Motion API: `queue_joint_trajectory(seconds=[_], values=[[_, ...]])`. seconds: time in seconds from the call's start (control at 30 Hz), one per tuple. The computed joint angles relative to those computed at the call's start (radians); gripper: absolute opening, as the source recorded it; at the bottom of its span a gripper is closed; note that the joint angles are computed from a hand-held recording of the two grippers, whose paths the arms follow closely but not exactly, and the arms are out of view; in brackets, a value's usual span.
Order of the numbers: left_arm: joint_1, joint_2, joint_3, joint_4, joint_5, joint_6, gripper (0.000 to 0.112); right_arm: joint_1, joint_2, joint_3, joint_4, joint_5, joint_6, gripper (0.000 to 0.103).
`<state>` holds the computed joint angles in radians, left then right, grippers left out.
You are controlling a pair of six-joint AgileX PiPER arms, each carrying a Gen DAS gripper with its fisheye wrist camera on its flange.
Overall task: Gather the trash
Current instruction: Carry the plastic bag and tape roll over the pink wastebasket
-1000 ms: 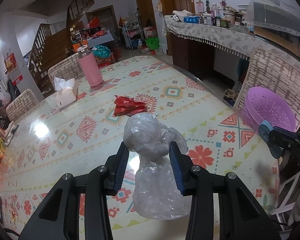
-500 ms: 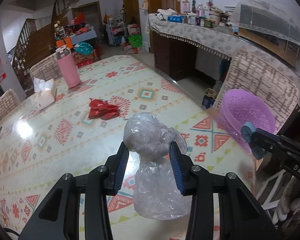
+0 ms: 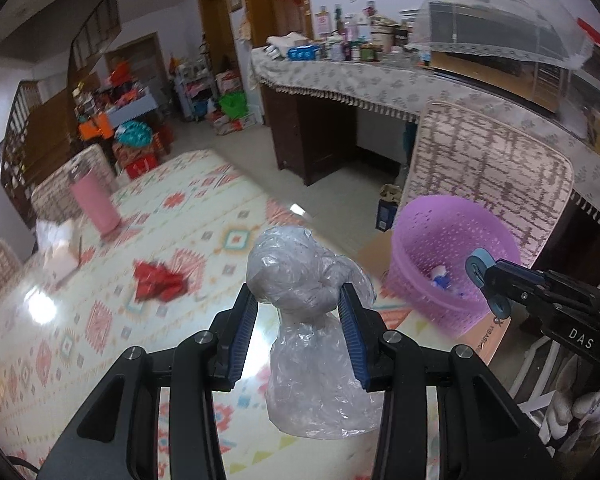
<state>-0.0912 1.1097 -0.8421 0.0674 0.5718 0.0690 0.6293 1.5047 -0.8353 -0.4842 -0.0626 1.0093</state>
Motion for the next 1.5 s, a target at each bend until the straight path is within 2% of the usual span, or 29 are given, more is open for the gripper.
queue_joint_trajectory(seconds=[0.27,0.37,0.63,1.07,1.5], values=[[-0.200,0.141,-0.085,0.183,-0.027,-0.216,0.040,-0.121,-0.060,0.045,-0.293,-0.003,0.283,0.029],[-0.240,0.197,-0.120,0.195,-0.031,-0.235,0.040,-0.162,-0.062,0.048,-0.484,-0.012,0.468,0.029],[-0.324,0.307,-0.226,0.249,-0.016,-0.276,0.040,-0.228,-0.055,0.041,-0.716,-0.027,0.678,0.029],[-0.375,0.423,-0.334,0.272,0.009,-0.284,0.040,-0.299,0.020,-0.005,-0.812,-0.095,0.761,0.029],[-0.348,0.550,-0.436,0.169,0.022,-0.207,0.041,-0.346,0.112,-0.068,-0.888,-0.120,0.837,0.029]])
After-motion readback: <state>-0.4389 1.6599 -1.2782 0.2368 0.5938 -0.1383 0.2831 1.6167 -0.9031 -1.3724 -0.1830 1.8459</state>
